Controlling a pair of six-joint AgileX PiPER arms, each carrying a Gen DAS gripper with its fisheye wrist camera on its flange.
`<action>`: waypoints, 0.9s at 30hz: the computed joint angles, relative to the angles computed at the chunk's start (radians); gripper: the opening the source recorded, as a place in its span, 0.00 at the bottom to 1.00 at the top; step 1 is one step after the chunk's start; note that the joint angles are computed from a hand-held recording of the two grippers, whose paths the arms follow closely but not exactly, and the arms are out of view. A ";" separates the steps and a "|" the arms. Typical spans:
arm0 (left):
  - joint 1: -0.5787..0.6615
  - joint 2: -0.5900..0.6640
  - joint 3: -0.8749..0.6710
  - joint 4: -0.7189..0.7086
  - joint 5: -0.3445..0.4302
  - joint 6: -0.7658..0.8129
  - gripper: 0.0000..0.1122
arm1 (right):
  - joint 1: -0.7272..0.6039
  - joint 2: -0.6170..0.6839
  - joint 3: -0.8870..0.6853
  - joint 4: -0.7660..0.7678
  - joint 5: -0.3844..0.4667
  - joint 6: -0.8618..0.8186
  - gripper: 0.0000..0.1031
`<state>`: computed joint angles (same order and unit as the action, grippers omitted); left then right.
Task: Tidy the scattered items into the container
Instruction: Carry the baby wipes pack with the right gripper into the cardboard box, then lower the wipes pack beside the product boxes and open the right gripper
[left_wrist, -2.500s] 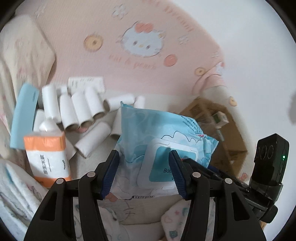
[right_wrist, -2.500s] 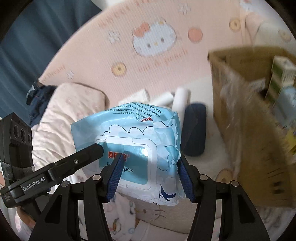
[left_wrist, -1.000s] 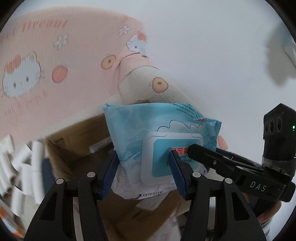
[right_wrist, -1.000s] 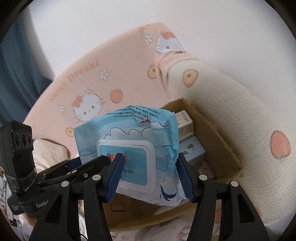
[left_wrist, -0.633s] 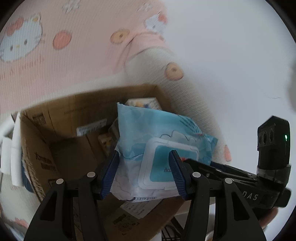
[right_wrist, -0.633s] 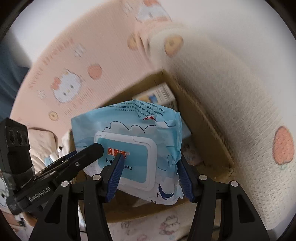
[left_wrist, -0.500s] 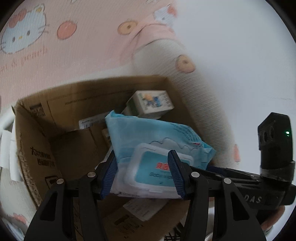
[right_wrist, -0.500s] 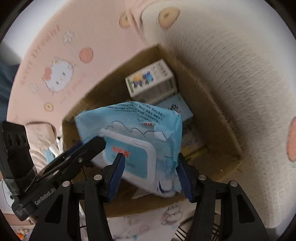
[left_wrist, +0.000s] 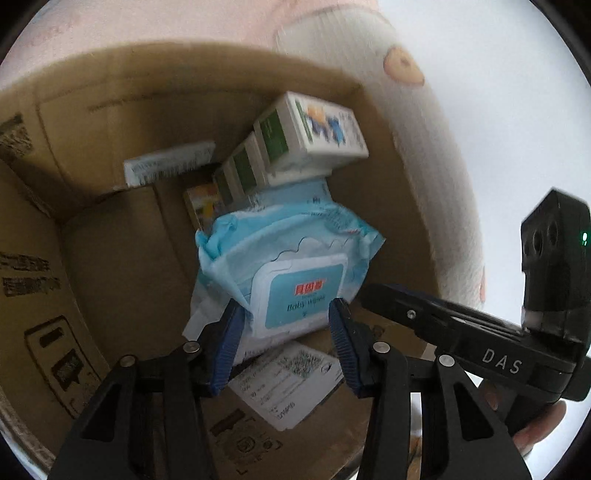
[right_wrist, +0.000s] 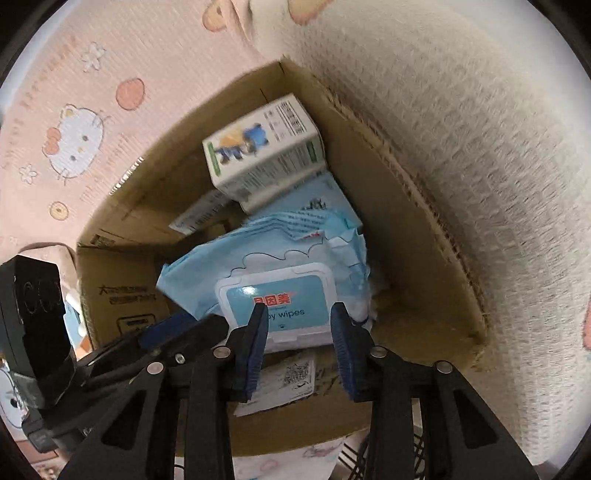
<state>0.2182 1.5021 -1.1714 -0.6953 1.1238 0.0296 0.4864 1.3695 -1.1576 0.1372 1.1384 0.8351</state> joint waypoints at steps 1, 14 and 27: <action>0.002 0.020 0.004 -0.026 0.010 0.022 0.44 | 0.000 0.005 0.004 0.004 0.000 -0.001 0.31; 0.008 0.041 0.066 -0.017 0.008 -0.016 0.42 | -0.025 0.048 -0.002 -0.020 0.036 -0.007 0.31; -0.003 0.015 0.076 0.030 -0.027 -0.052 0.14 | 0.032 0.248 -0.110 0.006 0.033 -0.092 0.13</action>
